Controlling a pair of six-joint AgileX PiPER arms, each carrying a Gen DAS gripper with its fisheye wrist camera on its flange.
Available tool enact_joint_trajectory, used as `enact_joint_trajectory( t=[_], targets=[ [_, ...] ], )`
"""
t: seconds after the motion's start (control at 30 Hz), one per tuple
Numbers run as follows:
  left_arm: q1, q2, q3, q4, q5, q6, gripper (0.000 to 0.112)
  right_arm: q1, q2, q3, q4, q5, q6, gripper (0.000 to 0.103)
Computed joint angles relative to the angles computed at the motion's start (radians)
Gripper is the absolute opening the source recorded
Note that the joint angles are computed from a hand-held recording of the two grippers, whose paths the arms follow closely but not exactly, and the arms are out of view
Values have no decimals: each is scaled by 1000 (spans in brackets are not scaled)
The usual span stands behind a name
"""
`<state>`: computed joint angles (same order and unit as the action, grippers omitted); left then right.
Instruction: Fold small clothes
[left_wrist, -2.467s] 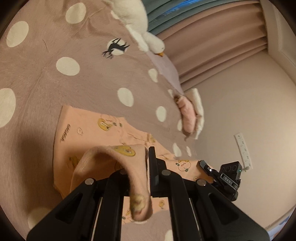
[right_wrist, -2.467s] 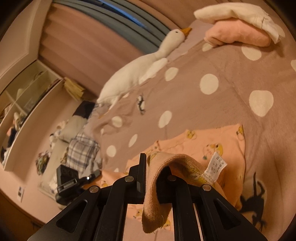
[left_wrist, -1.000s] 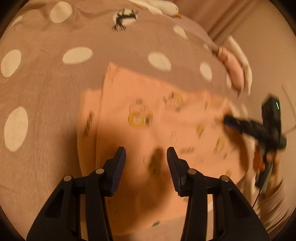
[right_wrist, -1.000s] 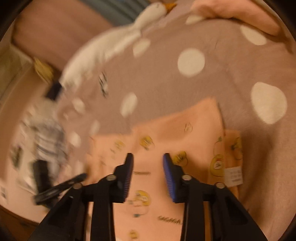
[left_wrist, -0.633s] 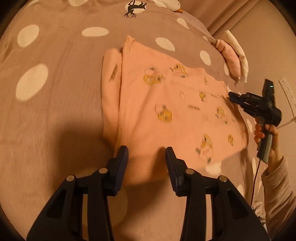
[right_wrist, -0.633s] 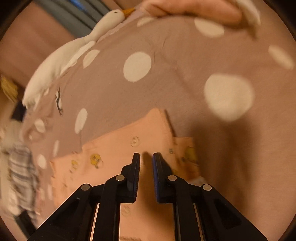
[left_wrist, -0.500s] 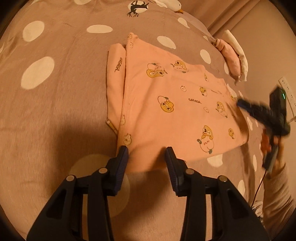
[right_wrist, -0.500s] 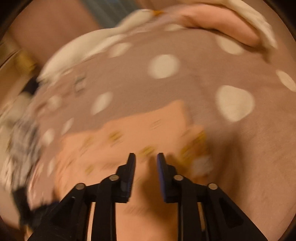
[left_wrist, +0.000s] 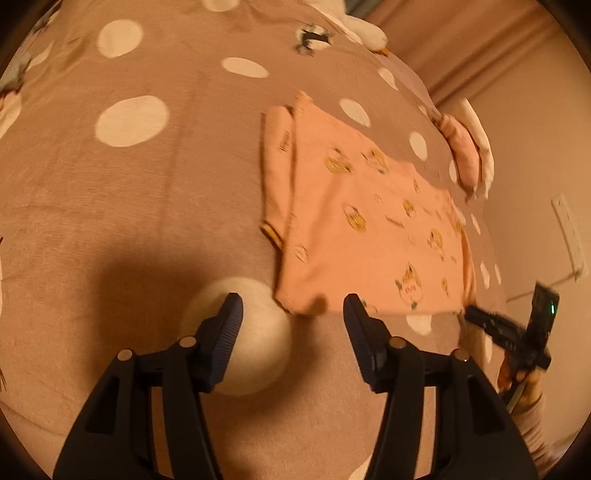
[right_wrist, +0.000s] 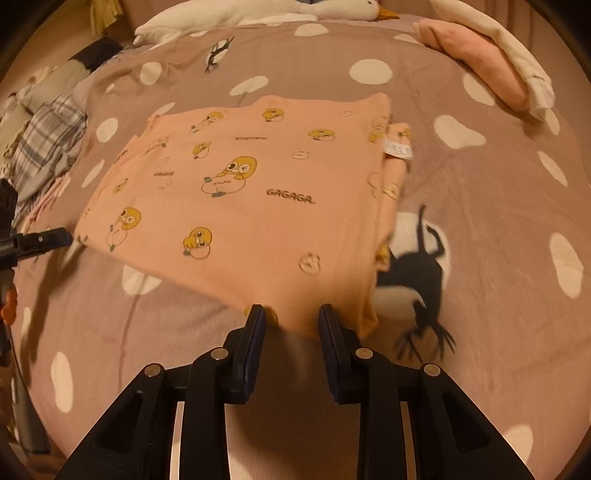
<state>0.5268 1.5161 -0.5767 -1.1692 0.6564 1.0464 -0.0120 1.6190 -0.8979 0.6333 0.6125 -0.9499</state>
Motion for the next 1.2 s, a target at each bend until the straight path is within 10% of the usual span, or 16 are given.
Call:
enact_joint_trajectory(
  t=[0.17,0.57,0.77,1.2],
  targets=[
    [28,150,-113,-100,100,22,67,43,-19,-4,149,39,-48,45],
    [-39,382,-363,-210,164,-89,68,245,124,-138,313,41,-63,45],
    [-107,404,-424,-94,90,-199,10,364,253,-348,164,-1,154,45],
    [-140,374,-439,30,25,-280,10,472,510,-716,-271,43,669,11]
  ],
)
